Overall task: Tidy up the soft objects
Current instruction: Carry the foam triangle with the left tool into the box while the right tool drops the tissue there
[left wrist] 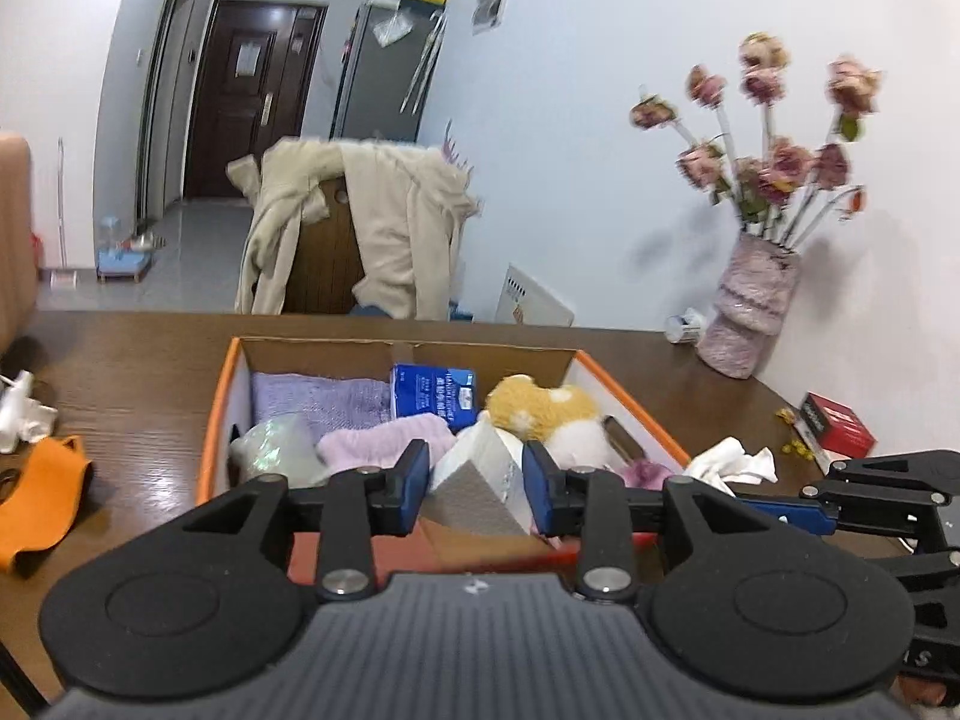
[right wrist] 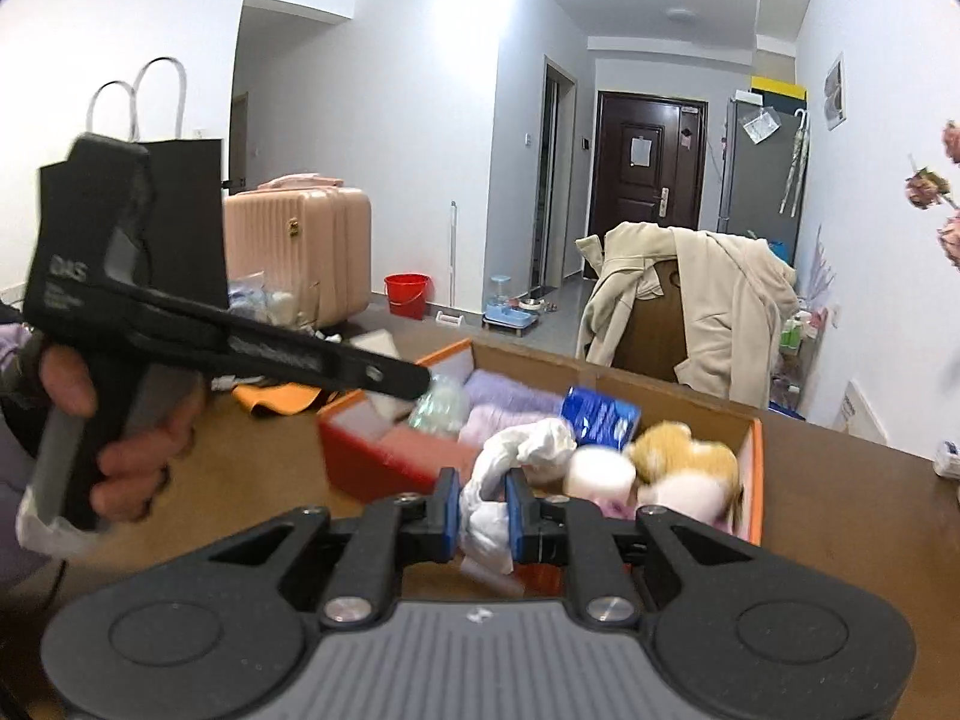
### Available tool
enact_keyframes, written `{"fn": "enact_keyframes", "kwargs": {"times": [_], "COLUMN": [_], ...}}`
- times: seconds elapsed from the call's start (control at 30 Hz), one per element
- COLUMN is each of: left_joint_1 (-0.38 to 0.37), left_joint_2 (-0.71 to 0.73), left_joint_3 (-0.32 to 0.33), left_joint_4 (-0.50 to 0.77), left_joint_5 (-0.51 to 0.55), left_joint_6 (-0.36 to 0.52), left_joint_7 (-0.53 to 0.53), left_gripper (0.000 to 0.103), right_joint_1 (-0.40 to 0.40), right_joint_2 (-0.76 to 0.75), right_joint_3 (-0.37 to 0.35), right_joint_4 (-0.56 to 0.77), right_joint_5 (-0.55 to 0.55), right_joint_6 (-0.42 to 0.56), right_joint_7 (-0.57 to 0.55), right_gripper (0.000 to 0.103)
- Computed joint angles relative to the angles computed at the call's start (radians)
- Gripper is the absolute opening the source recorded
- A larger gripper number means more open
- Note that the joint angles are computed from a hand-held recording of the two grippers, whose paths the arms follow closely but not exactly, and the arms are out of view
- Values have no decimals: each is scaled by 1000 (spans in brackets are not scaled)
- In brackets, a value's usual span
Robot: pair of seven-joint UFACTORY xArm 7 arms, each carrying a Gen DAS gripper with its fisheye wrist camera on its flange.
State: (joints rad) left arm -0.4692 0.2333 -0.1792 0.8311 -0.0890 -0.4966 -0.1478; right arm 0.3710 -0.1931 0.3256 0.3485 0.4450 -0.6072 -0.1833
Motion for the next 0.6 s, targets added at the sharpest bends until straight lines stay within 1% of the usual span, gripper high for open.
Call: {"fn": "enact_keyframes", "kwargs": {"times": [0.03,0.07,0.1,0.2,0.23,0.27,0.33,0.37,0.4,0.43,0.47,0.53,0.57,0.6], "left_joint_1": [16,57,76,75,68,72,114,132,136,141,142,159,157,137], "left_joint_2": [34,79,115,217,241,260,293,308,313,311,310,305,300,290], "left_joint_3": [-6,-31,-42,-33,-24,-26,-63,-78,-78,-80,-77,-84,-77,-54], "left_joint_4": [50,108,154,276,303,319,334,340,347,345,343,334,333,326], "left_joint_5": [16,69,93,116,113,114,135,151,161,171,168,171,170,154], "left_joint_6": [39,80,114,182,195,199,183,175,188,192,183,167,167,165], "left_joint_7": [-22,-65,-88,-100,-101,-105,-123,-130,-130,-129,-135,-152,-156,-158], "left_gripper": [34,34,34,34,37,42,65,68,69,69,69,69,70,70], "right_joint_1": [-2,-7,-15,-56,-65,-78,-119,-161,-201,-226,-234,-227,-231,-225], "right_joint_2": [37,73,116,245,280,318,392,421,449,469,481,491,487,478], "right_joint_3": [-48,-81,-116,-174,-178,-181,-176,-162,-147,-133,-129,-135,-133,-137], "right_joint_4": [31,60,97,200,224,252,302,320,338,360,374,379,377,372], "right_joint_5": [-75,-130,-198,-378,-406,-436,-516,-599,-677,-742,-774,-772,-781,-775], "right_joint_6": [7,14,28,49,47,48,32,24,20,46,63,63,66,72], "right_joint_7": [48,88,139,282,307,332,415,485,548,589,602,602,610,605], "right_gripper": [16,16,16,16,16,16,23,28,37,41,41,42,42,42]}}
